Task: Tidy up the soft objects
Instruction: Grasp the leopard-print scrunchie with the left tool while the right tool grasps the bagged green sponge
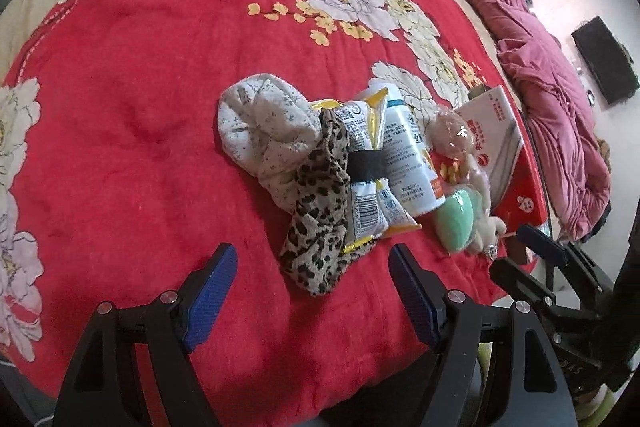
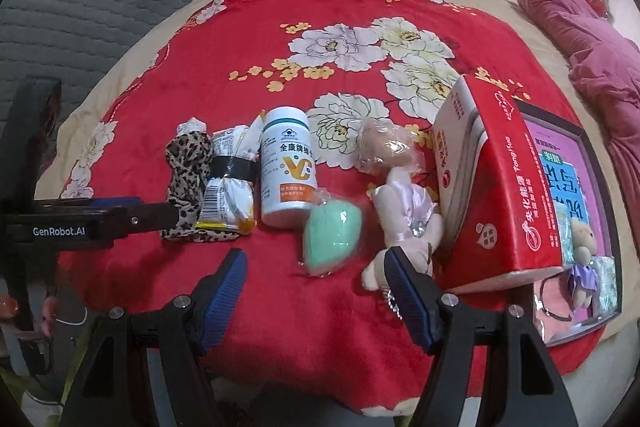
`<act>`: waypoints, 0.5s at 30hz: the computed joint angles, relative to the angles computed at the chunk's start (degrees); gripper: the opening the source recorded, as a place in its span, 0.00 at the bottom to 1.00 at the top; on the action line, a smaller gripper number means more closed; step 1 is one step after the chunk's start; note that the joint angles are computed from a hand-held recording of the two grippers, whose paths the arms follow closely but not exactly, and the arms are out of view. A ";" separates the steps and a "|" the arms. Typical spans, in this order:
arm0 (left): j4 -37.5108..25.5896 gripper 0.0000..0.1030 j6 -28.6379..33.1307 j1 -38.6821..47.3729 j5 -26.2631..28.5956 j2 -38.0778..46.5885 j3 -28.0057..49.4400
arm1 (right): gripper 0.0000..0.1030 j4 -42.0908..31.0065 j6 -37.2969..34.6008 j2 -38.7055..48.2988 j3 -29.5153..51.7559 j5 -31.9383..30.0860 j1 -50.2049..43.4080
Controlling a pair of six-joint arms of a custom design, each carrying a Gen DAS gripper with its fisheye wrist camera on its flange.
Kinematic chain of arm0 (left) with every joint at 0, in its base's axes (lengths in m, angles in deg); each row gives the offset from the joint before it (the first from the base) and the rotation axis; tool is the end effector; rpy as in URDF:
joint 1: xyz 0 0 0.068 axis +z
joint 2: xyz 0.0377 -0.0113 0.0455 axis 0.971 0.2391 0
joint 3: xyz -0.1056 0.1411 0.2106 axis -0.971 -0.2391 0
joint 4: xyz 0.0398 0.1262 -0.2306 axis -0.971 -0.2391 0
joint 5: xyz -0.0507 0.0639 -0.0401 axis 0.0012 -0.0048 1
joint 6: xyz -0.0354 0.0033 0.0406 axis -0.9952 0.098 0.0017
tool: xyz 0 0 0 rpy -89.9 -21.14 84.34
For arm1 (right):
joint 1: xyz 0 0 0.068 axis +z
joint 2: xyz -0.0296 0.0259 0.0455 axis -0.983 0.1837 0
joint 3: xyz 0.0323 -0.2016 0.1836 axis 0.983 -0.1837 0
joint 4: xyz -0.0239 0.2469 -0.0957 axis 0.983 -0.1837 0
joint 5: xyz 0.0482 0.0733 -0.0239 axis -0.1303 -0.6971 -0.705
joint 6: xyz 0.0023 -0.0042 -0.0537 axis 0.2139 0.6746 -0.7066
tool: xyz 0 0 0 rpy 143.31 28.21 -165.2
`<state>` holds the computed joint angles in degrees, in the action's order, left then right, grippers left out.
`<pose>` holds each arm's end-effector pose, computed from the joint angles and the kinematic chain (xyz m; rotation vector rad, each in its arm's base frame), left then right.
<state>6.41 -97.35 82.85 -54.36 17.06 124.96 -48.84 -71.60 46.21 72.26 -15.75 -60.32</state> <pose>0.2244 0.0163 0.2269 -0.7431 2.6400 -0.4917 0.2970 0.1099 0.2970 -0.9341 2.5834 0.2620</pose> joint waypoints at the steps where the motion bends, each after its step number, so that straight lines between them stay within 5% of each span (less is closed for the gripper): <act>1: 0.44 0.77 -0.11 0.58 0.98 0.42 -0.24 | 0.68 -0.16 -0.04 0.53 0.40 -0.28 -0.12; 4: 2.88 0.77 -1.43 1.77 3.42 1.36 -1.19 | 0.68 -0.02 0.13 1.65 1.12 -0.06 -0.32; 15: 7.18 0.50 -3.51 1.94 6.22 5.01 -2.25 | 0.68 2.94 -0.58 5.88 -0.58 3.62 1.48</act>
